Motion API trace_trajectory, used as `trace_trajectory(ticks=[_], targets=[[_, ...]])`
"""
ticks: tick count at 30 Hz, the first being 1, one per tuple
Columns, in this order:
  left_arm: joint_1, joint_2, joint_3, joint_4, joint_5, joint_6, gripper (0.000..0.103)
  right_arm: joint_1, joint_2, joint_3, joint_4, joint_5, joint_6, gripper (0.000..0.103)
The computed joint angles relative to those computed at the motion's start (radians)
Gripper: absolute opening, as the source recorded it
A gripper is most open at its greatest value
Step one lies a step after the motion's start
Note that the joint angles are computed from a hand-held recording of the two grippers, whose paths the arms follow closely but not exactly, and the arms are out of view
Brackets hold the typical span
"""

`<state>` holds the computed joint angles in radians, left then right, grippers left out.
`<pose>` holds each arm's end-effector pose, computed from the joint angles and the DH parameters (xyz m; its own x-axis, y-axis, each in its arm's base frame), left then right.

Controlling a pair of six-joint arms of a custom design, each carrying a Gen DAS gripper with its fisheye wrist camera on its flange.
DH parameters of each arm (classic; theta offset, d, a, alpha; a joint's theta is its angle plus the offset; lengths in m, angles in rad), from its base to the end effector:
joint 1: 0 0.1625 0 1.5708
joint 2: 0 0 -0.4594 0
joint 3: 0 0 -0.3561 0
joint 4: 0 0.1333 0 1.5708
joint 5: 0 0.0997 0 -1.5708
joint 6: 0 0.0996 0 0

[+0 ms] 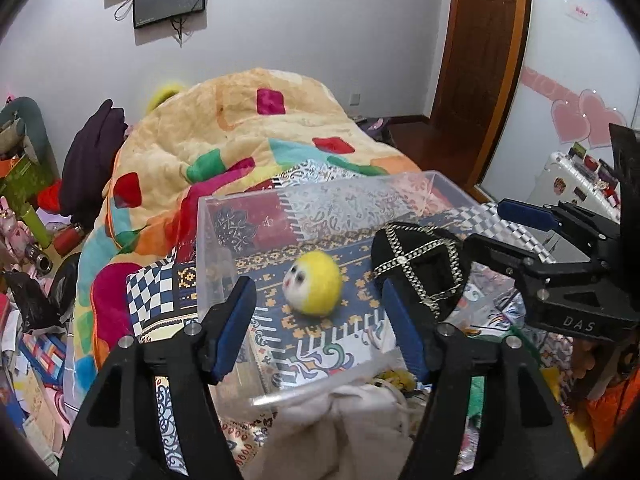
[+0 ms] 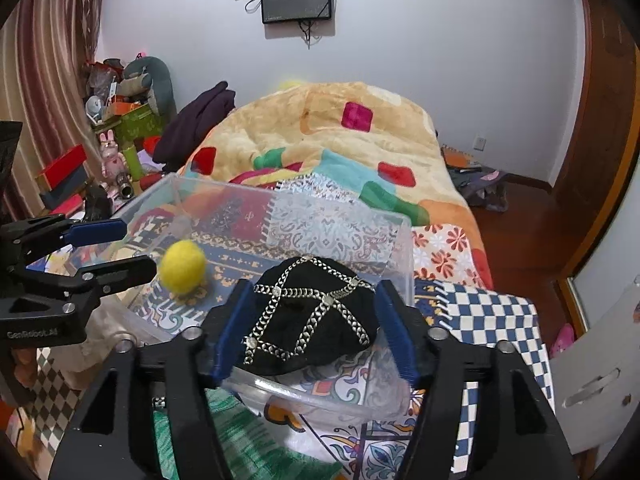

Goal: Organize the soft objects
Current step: 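Carry the ball into the clear box and open the left tool while the right tool drops the hat in, then grasp the white cloth with the left tool while the right tool grasps the yellow sponge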

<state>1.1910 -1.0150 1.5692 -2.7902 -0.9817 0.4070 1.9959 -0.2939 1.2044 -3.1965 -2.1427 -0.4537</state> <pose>-0.0750 -0.6966 0.3617 -0.7104 0.2798 -0.6458 0.6239 0.6751 -0.3938 0.3974 -0.6854 0.0165 -0.6836 -0.3225 0.6547 -0.6798 0.6079 -0.4103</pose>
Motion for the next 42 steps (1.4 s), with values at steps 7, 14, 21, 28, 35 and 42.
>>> trace_trajectory(ticks=[7,14,21,28,35,42], targets=[[-0.033,-0.056,0.085,-0.136,-0.008,0.032,0.085,0.021,-0.036,0.061,-0.087,0.038,-0.012,0.076],[-0.062,-0.116,0.181,-0.261,0.001,0.047,0.099,0.041,-0.081,0.154,-0.196,0.065,-0.026,0.085],[-0.064,-0.156,0.279,-0.331,0.026,0.05,0.099,0.044,-0.117,0.255,-0.239,0.053,-0.011,0.085],[-0.043,-0.157,0.346,-0.365,0.048,0.04,0.099,0.026,-0.134,0.349,-0.187,0.03,0.081,0.085],[-0.006,-0.133,0.343,-0.376,0.072,-0.028,0.099,0.004,-0.137,0.404,-0.117,0.044,0.16,0.085],[0.016,-0.16,0.361,-0.312,-0.026,-0.069,0.08,-0.018,-0.15,0.448,-0.107,0.092,0.208,0.079]])
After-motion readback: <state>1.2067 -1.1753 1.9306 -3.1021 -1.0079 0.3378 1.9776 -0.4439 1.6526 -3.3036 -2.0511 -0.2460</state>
